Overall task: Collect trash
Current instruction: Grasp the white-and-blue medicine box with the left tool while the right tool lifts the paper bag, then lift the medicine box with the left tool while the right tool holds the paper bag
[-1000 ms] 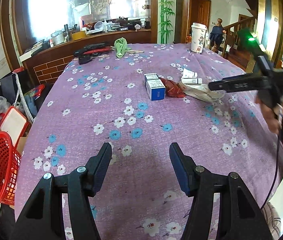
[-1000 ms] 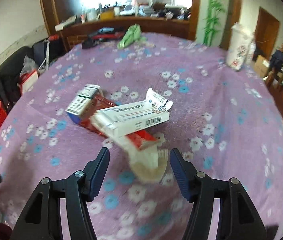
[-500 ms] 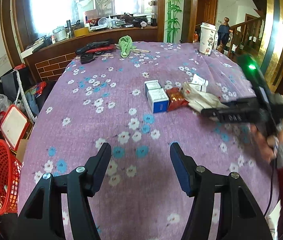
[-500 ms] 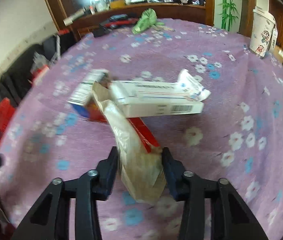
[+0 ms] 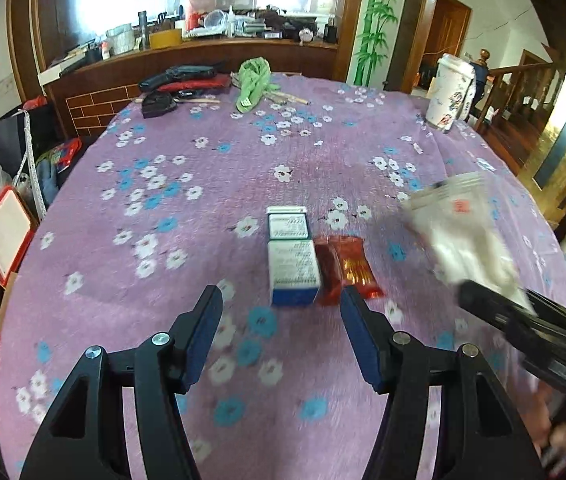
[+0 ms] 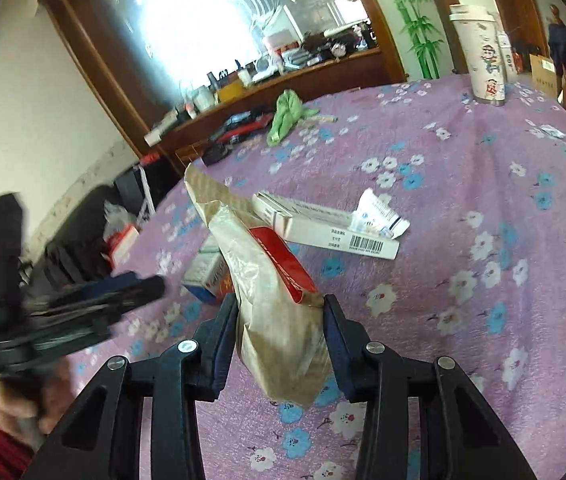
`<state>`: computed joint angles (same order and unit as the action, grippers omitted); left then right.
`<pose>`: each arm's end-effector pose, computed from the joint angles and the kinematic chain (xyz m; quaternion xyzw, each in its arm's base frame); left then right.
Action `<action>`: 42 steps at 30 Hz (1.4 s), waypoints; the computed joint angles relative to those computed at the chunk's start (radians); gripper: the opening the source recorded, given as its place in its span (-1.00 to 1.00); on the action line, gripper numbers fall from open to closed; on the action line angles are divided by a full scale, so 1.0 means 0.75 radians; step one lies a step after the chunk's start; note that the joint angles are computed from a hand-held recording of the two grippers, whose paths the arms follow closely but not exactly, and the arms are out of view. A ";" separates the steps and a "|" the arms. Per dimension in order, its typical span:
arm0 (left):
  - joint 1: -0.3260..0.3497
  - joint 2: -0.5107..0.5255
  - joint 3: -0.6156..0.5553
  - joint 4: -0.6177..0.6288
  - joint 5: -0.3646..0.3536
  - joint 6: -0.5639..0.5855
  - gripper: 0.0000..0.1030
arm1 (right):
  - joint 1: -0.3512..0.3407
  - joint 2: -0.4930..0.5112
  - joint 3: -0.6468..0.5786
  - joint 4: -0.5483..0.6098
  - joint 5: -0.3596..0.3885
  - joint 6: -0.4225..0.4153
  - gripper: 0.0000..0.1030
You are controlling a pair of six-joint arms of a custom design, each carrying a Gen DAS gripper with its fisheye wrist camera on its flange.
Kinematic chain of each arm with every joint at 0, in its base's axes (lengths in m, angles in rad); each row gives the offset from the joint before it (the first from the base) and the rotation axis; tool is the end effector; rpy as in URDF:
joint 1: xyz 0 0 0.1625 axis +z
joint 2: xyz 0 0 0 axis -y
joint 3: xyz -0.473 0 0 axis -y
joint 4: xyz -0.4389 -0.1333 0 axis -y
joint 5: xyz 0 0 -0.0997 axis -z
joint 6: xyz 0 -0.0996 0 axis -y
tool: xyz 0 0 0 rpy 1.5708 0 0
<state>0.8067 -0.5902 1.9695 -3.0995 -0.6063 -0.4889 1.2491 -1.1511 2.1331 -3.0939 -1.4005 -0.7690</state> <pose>-0.2484 -0.5702 -0.0464 0.0869 0.8799 -0.3247 0.3359 -0.0385 -0.5906 0.1967 0.2351 -0.9312 0.2702 0.0681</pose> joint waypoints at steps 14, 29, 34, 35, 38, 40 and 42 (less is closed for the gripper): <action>0.115 0.130 -0.179 0.079 0.024 0.083 -0.37 | 0.002 -0.005 0.009 -0.027 0.012 -0.029 -0.13; -0.022 0.190 0.067 -0.589 0.281 0.320 -0.36 | 0.064 0.053 0.085 -0.177 -0.082 -0.253 -0.13; -0.034 0.233 0.051 -0.779 0.323 0.463 -0.36 | 0.061 0.049 0.089 -0.167 -0.061 -0.270 -0.12; -0.034 0.236 0.051 -0.797 0.330 0.474 -0.36 | 0.060 0.047 0.094 -0.174 -0.052 -0.275 -0.12; -0.038 0.254 0.039 -0.852 0.351 0.533 -0.36 | 0.057 0.042 0.099 -0.182 -0.033 -0.278 -0.13; -0.043 0.267 0.030 -0.884 0.358 0.570 -0.36 | 0.056 0.042 0.100 -0.189 -0.035 -0.275 -0.13; -0.047 0.272 0.030 -0.905 0.362 0.589 -0.36 | 0.054 0.044 0.096 -0.188 -0.038 -0.267 -0.13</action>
